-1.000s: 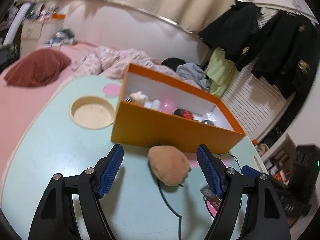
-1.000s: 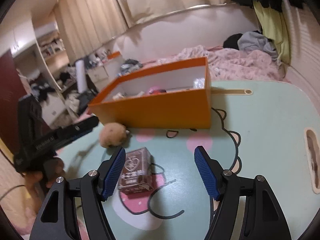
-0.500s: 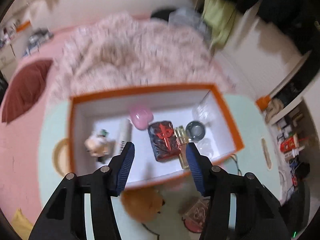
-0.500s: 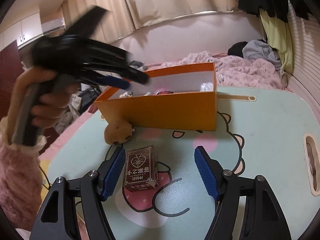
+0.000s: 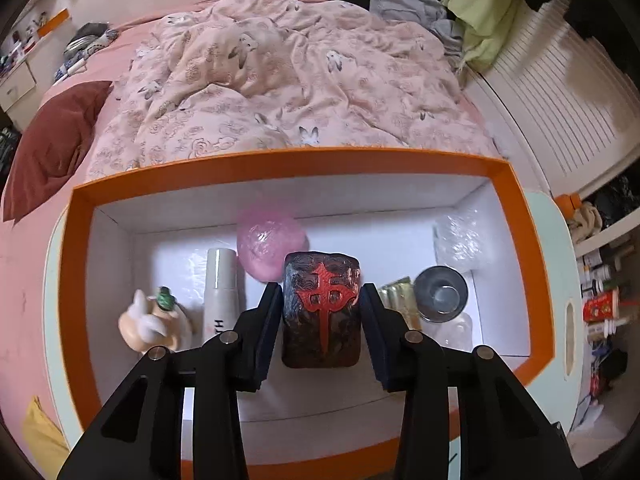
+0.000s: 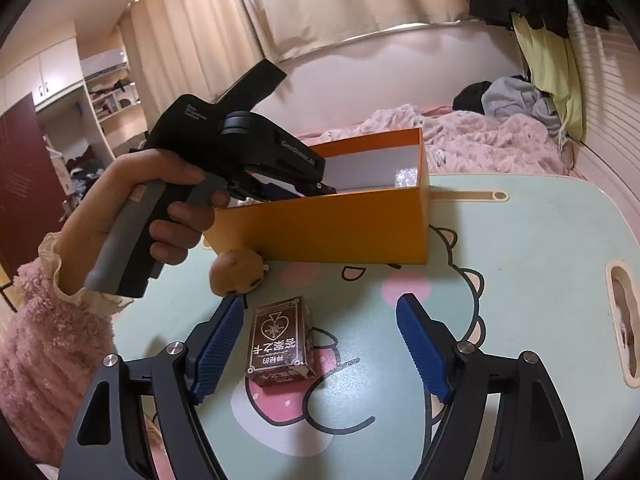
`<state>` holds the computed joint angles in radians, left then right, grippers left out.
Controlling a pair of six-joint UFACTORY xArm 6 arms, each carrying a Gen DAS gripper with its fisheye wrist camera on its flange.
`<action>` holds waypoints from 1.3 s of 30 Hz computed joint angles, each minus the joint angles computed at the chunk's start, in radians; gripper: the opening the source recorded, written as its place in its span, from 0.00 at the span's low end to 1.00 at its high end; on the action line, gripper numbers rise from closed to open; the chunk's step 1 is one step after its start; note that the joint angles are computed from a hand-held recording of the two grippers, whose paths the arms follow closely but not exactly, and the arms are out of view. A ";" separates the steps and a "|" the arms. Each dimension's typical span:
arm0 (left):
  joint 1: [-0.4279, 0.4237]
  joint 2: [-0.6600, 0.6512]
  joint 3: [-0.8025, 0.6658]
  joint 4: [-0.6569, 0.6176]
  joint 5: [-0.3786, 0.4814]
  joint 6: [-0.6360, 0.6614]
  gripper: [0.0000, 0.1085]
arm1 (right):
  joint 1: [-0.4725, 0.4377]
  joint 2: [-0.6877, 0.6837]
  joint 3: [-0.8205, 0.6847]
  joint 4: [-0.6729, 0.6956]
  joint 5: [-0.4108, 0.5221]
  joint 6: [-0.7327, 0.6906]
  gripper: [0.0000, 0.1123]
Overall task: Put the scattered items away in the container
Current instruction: 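Grasp the dark tile with red character in the box, left gripper, then lift the tile out and set it on the table with the left gripper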
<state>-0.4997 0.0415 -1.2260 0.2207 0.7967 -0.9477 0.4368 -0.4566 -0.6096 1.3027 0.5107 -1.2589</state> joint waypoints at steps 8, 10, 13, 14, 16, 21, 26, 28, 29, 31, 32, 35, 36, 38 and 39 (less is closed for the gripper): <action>-0.047 -0.287 0.228 0.112 -0.237 -0.074 0.38 | 0.002 0.006 -0.003 -0.002 -0.006 0.007 0.70; -0.079 -0.370 0.306 0.176 -0.277 -0.135 0.38 | 0.001 0.005 -0.002 -0.002 -0.006 0.009 0.70; -0.136 -0.484 0.450 0.268 -0.335 -0.256 0.38 | 0.001 0.011 -0.007 -0.017 -0.005 0.029 0.70; -0.158 -0.507 0.493 0.287 -0.351 -0.290 0.38 | 0.002 0.011 -0.008 -0.020 -0.005 0.033 0.70; -0.190 -0.536 0.573 0.291 -0.413 -0.329 0.38 | -0.001 0.012 -0.009 -0.023 0.000 0.036 0.70; -0.243 -0.507 0.594 0.401 -0.365 -0.461 0.38 | 0.002 0.011 -0.007 -0.039 -0.006 0.051 0.70; -0.222 -0.459 0.593 0.355 -0.431 -0.421 0.38 | 0.006 0.016 -0.009 -0.033 -0.014 0.048 0.71; -0.224 -0.459 0.601 0.340 -0.442 -0.419 0.44 | 0.004 0.017 -0.009 -0.033 -0.010 0.048 0.70; -0.225 -0.468 0.604 0.363 -0.438 -0.442 0.45 | 0.003 0.019 -0.010 -0.032 -0.010 0.048 0.71; -0.223 -0.503 0.622 0.481 -0.426 -0.548 0.45 | 0.003 0.018 -0.010 -0.030 -0.011 0.048 0.70; -0.221 -0.527 0.630 0.560 -0.411 -0.623 0.45 | 0.003 0.018 -0.009 -0.030 -0.010 0.047 0.70; -0.241 -0.599 0.646 0.821 -0.283 -0.902 0.52 | 0.004 0.016 -0.008 -0.028 -0.013 0.046 0.70; -0.267 -0.617 0.650 0.891 -0.198 -0.991 0.57 | 0.005 0.013 -0.006 -0.022 -0.015 0.038 0.70; -0.316 -0.642 0.670 1.002 -0.050 -1.137 0.61 | 0.006 0.007 -0.003 0.005 -0.016 0.011 0.70; -0.318 -0.654 0.687 1.038 -0.033 -1.179 0.61 | 0.006 0.004 -0.001 0.029 -0.016 -0.013 0.70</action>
<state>-0.8176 -0.6127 -0.5395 1.2589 0.7642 -2.1262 0.4428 -0.4531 -0.6109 1.3314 0.4950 -1.2718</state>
